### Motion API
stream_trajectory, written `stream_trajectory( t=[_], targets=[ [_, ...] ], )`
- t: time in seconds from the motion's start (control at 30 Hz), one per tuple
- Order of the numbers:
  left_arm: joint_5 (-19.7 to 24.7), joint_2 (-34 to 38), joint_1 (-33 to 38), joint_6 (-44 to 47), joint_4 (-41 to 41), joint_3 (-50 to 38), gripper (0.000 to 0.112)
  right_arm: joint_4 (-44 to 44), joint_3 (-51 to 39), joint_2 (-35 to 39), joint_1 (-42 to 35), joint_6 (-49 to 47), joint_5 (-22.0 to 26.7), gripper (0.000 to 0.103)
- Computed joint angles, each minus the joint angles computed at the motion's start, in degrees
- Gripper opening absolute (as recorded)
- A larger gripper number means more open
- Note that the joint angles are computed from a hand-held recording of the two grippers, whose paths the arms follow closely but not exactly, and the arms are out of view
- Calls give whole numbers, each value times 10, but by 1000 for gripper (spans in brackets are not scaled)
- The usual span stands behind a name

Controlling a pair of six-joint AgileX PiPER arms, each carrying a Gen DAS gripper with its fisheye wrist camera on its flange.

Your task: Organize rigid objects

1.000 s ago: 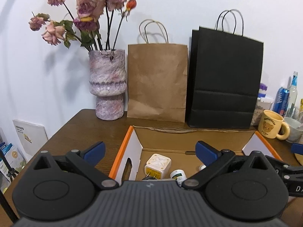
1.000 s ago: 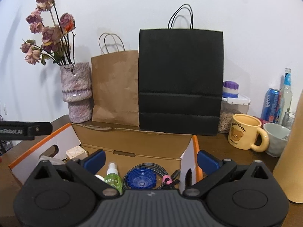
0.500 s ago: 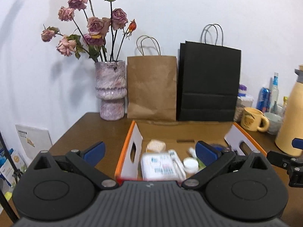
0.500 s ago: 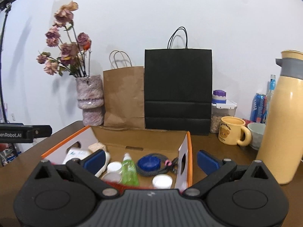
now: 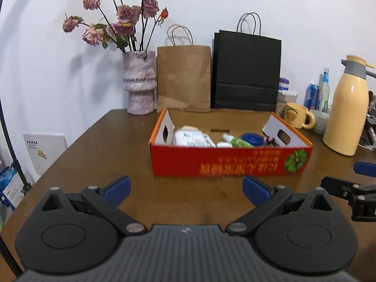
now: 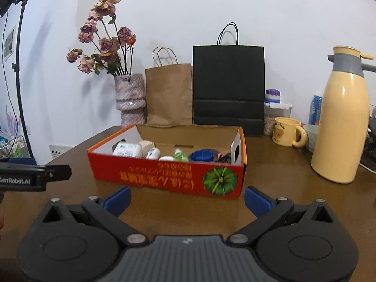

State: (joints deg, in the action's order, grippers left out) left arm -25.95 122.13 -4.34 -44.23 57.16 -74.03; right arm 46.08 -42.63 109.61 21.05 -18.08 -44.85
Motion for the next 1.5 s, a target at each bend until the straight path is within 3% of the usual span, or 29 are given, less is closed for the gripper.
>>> stream_trajectory(
  t=[0.33,1.5],
  targets=[
    [-35,-42,17,75,-48,92,103,34,42,-20,44,4,-34,103],
    [-44,-52,27,69,-41,107,103,55,47,-29,58,-6,-43,103]
  ],
)
